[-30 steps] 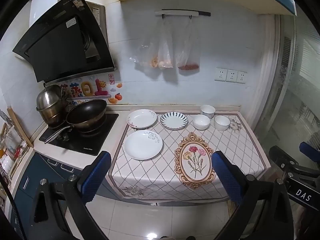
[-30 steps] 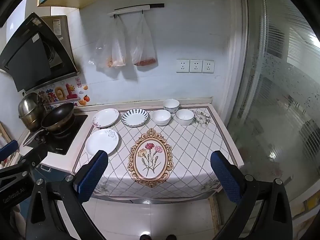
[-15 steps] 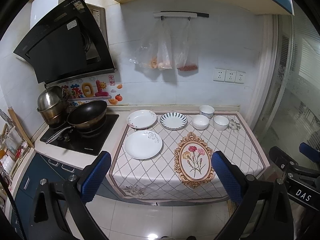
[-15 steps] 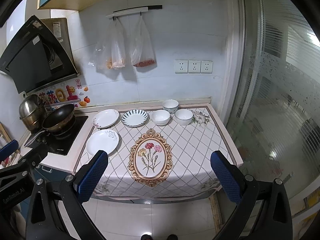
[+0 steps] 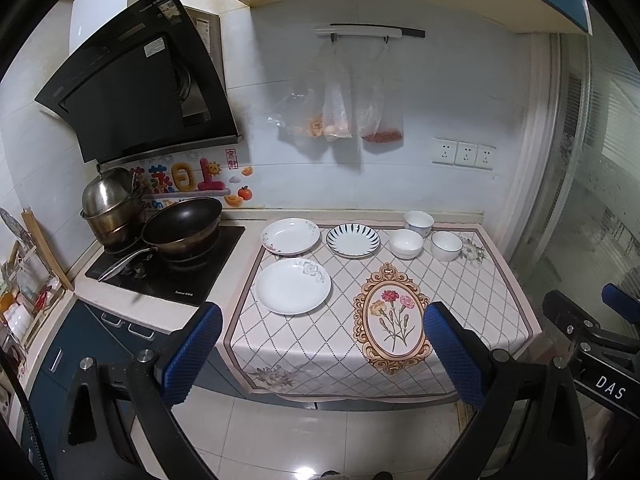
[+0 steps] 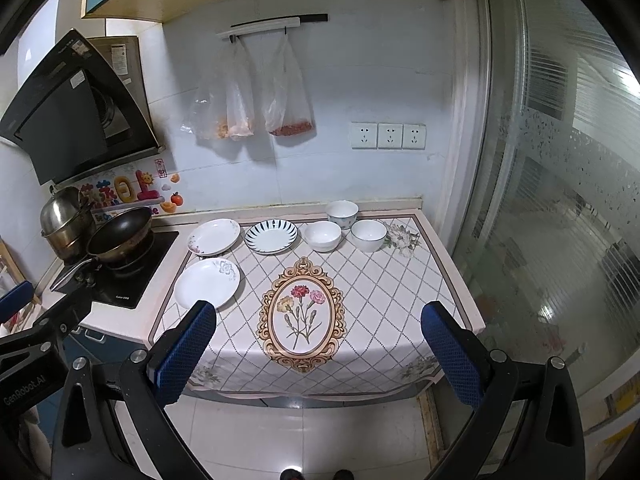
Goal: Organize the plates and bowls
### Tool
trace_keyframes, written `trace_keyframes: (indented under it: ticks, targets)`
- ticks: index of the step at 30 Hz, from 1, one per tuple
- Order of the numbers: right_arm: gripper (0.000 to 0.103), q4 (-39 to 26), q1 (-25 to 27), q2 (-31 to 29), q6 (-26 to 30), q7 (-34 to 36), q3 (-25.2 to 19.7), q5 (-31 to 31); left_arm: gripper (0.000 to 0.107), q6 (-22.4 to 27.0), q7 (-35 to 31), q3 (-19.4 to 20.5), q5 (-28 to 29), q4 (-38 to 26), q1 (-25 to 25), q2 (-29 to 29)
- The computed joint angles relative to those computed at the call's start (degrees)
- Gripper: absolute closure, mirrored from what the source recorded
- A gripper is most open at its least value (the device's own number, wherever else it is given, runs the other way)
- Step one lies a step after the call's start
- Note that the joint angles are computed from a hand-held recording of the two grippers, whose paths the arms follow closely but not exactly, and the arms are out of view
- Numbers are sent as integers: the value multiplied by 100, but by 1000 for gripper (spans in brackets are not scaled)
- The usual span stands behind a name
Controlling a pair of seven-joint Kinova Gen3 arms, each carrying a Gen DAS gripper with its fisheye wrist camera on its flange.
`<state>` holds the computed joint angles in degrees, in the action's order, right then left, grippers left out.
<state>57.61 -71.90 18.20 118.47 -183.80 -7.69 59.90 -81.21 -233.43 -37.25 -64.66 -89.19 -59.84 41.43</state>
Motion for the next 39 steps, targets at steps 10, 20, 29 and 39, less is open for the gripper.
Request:
trace_keyframes:
  ticks: [10, 20, 29, 39]
  targets:
    - [0, -78, -67, 57, -13, 21, 52, 13, 5, -20, -32, 98, -7, -24, -116, 26]
    - [0, -141, -107, 110, 22, 24, 86, 6, 5, -37, -52, 153, 3, -49, -126, 78]
    - [0, -139, -163, 119, 64, 7, 99, 23, 5, -51, -1, 214, 7, -68, -138, 82]
    - [0, -2, -181, 9, 0, -28, 23, 3, 5, -51, 185, 142, 0, -49, -110, -98]
